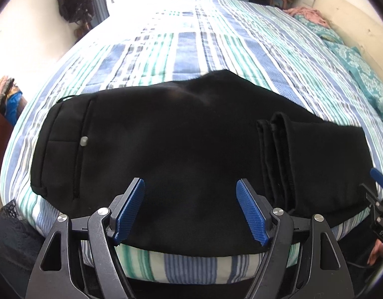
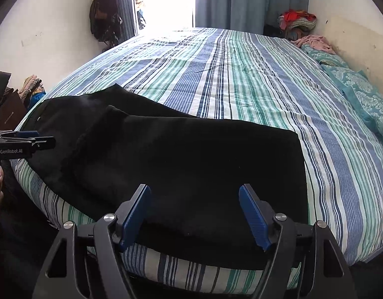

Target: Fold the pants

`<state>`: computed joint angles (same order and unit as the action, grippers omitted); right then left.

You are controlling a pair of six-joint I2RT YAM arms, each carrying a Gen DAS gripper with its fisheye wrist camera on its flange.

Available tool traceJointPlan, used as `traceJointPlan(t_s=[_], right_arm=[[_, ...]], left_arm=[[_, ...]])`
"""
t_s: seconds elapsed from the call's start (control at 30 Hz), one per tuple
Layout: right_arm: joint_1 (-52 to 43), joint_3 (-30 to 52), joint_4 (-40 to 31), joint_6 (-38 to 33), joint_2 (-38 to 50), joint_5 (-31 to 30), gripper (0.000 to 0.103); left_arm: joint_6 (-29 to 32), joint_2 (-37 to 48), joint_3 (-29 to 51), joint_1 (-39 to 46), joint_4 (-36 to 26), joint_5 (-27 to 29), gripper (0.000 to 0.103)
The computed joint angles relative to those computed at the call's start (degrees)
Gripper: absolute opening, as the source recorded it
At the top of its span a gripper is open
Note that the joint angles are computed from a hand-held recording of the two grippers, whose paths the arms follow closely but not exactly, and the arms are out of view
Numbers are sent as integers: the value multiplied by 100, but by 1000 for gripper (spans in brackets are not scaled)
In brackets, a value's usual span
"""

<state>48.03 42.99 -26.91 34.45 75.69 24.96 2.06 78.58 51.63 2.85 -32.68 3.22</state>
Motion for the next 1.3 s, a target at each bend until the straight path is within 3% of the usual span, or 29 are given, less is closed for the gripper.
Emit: traceJointPlan(t_s=[0.2,0.4,0.57,0.7,0.73,0.77,0.8,0.87,1.03,1.13,1.2,1.3], right_arm=[[-98,-121,79,39,-197,-53,74],[-210,-169,210,43,-274,-218,74],[-137,-117,207,76,-246,-158,74],[-98,-158,141,117,-372,-57,74],[-118,-189,138,127,-426,-49,74],[-153,-214,141,140,-468,-56,74],[-192,-239,149,158,-505,-68,74],[-303,-298,189,190,-587,-143,74],[-536,-449,340,304,-881,-307,74],[-656,-540,429,349,-1100,-367,74],[-771,-613,505,385,-1256,-435,74],[-968,-738,538,504,-1522,-474,74]], left_arm=[[383,1260,1537,2322,-465,1140,79],[1610,3461,4001,3117,-2132,1513,85],[1808,4285,4388,3001,-2347,1548,103],[1521,4377,4292,3006,-2262,1711,102],[1558,4319,4250,2976,-2284,1702,91],[1684,4289,4283,2994,-2460,1938,58],[1665,4305,4407,2996,-2632,2027,51],[1458,4065,4312,3032,-2671,2023,21],[1034,3328,4491,3138,-3422,3015,16],[891,2689,4632,2760,-3956,3617,15],[594,2177,4546,2145,-3905,3664,15],[-237,1574,4140,875,-3341,3492,15]])
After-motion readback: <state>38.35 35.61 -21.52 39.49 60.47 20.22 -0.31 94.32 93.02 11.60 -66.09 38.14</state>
